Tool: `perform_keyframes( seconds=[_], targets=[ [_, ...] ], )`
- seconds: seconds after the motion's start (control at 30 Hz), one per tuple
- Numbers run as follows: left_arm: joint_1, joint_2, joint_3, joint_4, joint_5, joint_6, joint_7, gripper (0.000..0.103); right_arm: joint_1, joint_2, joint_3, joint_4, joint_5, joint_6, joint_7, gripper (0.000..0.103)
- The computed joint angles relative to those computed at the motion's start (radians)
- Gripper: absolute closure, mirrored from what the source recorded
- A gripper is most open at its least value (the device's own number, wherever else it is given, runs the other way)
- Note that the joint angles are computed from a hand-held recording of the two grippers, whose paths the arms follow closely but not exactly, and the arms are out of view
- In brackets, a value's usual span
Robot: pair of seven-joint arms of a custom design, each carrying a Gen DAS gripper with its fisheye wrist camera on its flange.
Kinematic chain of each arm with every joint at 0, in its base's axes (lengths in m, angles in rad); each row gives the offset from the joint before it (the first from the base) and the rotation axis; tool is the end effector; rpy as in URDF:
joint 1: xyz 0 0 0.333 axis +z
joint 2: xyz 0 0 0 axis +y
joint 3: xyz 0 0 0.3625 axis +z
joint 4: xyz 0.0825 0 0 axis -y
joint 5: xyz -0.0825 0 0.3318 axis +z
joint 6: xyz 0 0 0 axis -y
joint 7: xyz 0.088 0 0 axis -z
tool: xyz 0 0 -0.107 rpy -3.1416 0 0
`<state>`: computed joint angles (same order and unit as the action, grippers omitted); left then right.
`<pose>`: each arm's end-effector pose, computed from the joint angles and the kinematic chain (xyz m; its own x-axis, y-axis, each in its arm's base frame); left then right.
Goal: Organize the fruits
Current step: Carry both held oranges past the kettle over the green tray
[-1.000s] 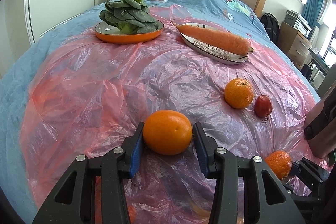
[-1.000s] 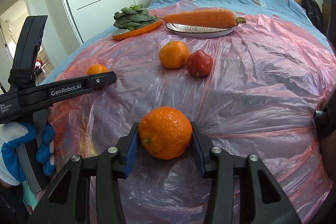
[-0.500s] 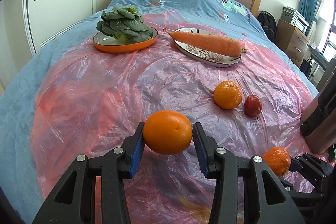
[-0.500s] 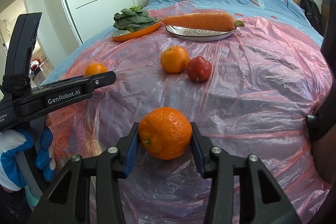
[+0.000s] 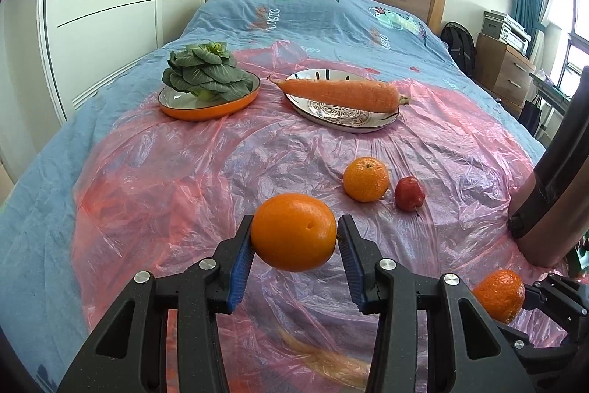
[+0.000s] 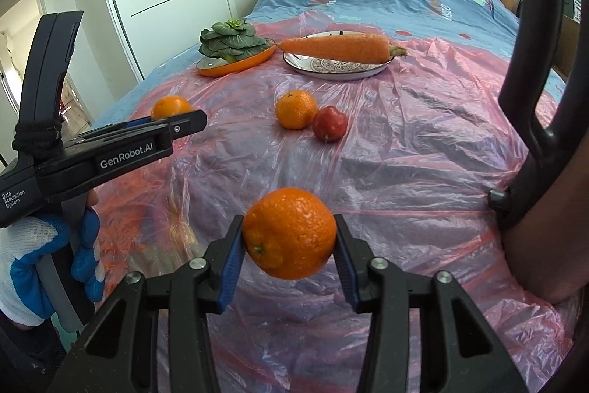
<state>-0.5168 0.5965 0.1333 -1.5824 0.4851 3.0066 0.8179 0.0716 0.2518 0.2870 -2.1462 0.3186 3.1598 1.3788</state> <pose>0.6485 -0.3256 0.4503 -0.1789 -0.9798 0.0888 -0.6582 0.0521 -0.7511 0.5656 0.1669 0.4589 0.2485 -0.9564 -0.1536 -0.7279 -0.0798 -0.6810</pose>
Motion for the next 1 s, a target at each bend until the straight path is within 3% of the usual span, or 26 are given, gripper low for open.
perform_keyframes(
  seconds=[0.2,0.37,0.5,0.87,1.0],
  targets=[
    [-0.066,-0.057,0.025,-0.067,0.055,-0.005,-0.038,0.064,-0.028,-0.097,0.013,-0.087,0.071,-0.012,-0.038,0.024],
    [-0.057,-0.110,-0.062,-0.136,0.052,-0.025,-0.031,0.064,-0.019,-0.190,-0.011,-0.167,0.194,-0.021,-0.115,0.024],
    [-0.048,-0.135,-0.138,-0.160,0.037,-0.047,0.012,0.064,0.015,-0.262,-0.071,-0.230,0.217,-0.025,-0.125,0.024],
    [-0.076,-0.164,-0.251,-0.128,0.005,-0.118,0.127,0.064,0.128,-0.424,-0.261,-0.393,0.216,-0.002,-0.099,0.024],
    [-0.082,-0.149,-0.301,-0.082,-0.039,-0.161,0.191,0.064,0.137,-0.478,-0.327,-0.449,0.182,0.021,-0.065,0.024]
  ],
)
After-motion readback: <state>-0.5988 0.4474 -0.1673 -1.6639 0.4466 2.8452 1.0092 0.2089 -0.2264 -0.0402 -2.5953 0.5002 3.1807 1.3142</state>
